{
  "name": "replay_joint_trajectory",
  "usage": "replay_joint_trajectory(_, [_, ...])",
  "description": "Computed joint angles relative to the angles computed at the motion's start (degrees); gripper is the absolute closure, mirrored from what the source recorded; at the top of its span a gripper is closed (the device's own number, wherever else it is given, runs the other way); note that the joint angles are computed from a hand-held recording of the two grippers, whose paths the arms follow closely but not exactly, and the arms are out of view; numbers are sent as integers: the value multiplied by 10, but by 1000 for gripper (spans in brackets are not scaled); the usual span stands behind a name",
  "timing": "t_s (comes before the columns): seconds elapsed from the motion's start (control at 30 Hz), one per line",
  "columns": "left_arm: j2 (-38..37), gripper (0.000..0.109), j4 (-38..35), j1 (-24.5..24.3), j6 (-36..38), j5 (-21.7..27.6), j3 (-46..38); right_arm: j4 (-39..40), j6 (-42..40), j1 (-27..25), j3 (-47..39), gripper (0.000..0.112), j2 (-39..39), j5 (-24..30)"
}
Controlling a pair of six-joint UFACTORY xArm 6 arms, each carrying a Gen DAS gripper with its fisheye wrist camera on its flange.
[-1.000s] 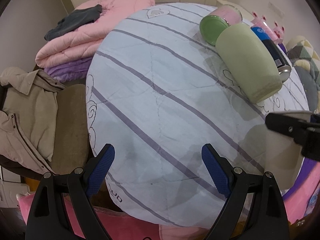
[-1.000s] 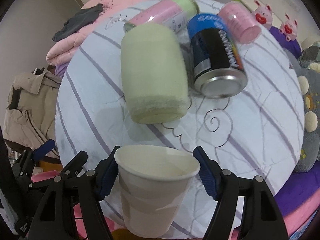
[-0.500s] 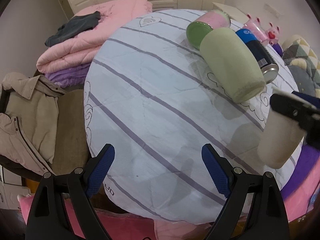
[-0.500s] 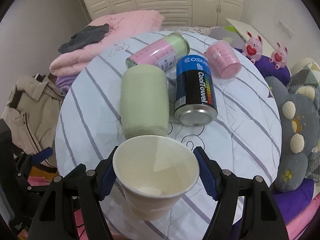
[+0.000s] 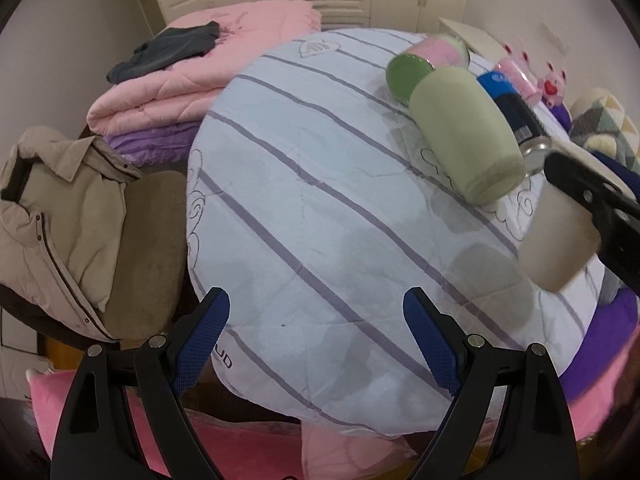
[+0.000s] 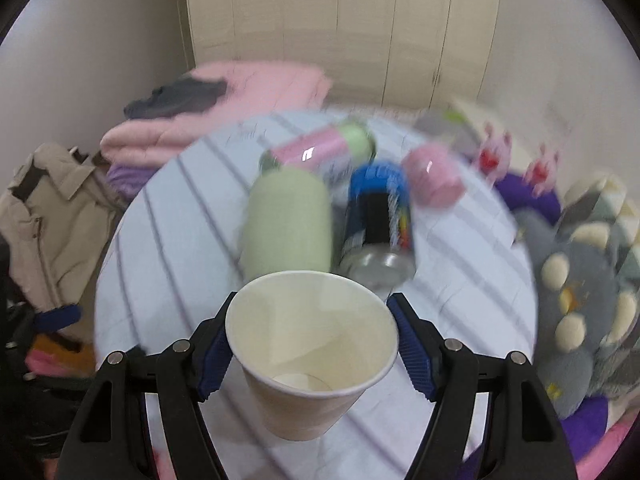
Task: Flip cup upright
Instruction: 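Rotate the held white cup with the right gripper, opening facing up, then lower the upright white cup onto the tablecloth with the right gripper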
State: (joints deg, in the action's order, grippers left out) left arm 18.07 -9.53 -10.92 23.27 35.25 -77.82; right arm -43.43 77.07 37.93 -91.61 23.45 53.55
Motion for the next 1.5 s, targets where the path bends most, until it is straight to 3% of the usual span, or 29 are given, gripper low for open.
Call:
replay_joint_trajectory(0.1, [-4,18,1,3,-9,-4,6,-25,13,-2,7,39,8,-13])
replay_joint_trajectory(0.17, [-10,18,2,4,-7,-11,17,-25,30,-7,40,39,3,-63])
replay_joint_trajectory(0.43, [-36,18,4,0,-5,-36,60,0,60,-3,96,39,-18,-98])
replay_joint_trajectory(0.77, [-64,18,5,-7,-5,-63,91,7,47,15,103,31,-43,-67])
replay_joint_trajectory(0.93, [-78,18,3,-10,0,-77,108,19,38,16,114,31,-52,-97])
replay_joint_trajectory(1.33, [-105,18,3,-17,0,-95,136,17,59,23,138,31,-78,-104])
replay_joint_trajectory(1.5, [-125,18,20,-24,-8,-124,164,-7,79,30,162,31,-102,-112])
